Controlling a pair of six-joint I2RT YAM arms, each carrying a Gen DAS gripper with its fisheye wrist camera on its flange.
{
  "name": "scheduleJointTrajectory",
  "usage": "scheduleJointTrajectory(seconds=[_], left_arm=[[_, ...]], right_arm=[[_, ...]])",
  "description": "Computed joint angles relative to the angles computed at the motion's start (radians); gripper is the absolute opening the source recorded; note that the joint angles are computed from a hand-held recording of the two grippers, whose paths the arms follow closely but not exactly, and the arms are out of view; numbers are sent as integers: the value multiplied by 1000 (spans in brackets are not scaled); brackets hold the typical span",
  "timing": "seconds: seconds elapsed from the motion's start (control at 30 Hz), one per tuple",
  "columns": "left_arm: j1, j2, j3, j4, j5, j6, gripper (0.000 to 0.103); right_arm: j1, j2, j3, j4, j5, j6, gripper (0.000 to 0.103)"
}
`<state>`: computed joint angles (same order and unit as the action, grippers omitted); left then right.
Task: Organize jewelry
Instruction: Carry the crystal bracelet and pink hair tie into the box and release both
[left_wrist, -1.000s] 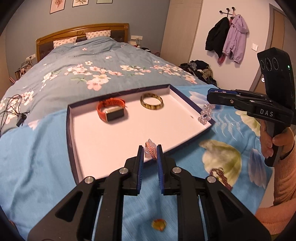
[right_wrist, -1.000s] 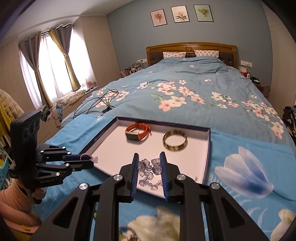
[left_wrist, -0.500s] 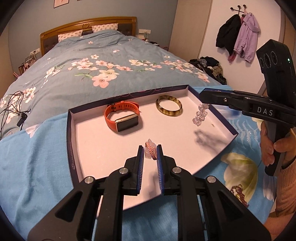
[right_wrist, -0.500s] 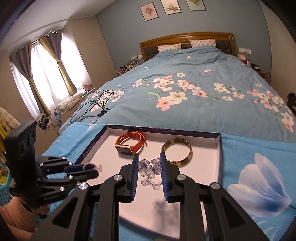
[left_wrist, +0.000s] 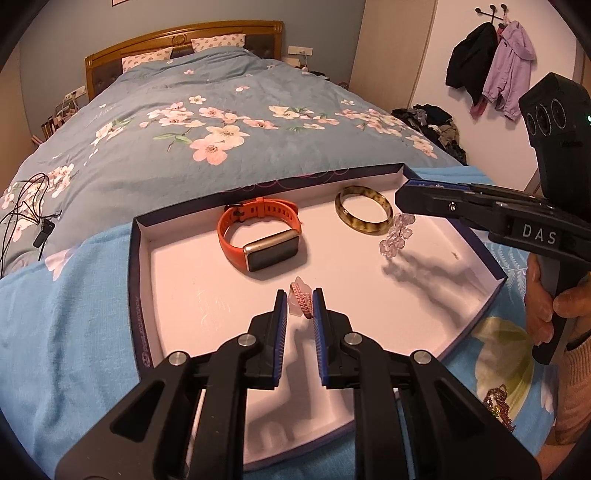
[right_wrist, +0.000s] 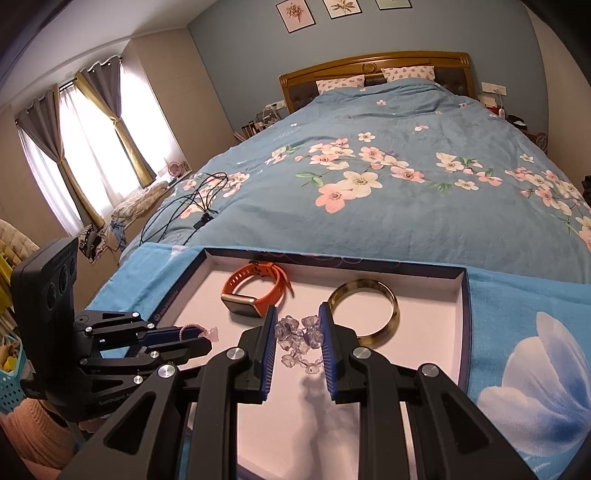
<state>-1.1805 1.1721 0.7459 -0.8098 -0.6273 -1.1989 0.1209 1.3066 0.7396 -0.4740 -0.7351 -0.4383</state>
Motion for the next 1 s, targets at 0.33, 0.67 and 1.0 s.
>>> scheduleJointTrajectory(seconds=[0.33, 0.67, 1.0], left_arm=[[62, 29, -32, 74, 51, 46, 14], [111, 67, -23, 109, 74, 85, 18], [-89, 57, 90, -182, -125, -156, 42]], right_arm=[[6, 37, -13, 39, 89, -47, 21], [5, 82, -22, 87, 158, -44, 24], [-145, -92, -41, -71, 24, -137, 43]])
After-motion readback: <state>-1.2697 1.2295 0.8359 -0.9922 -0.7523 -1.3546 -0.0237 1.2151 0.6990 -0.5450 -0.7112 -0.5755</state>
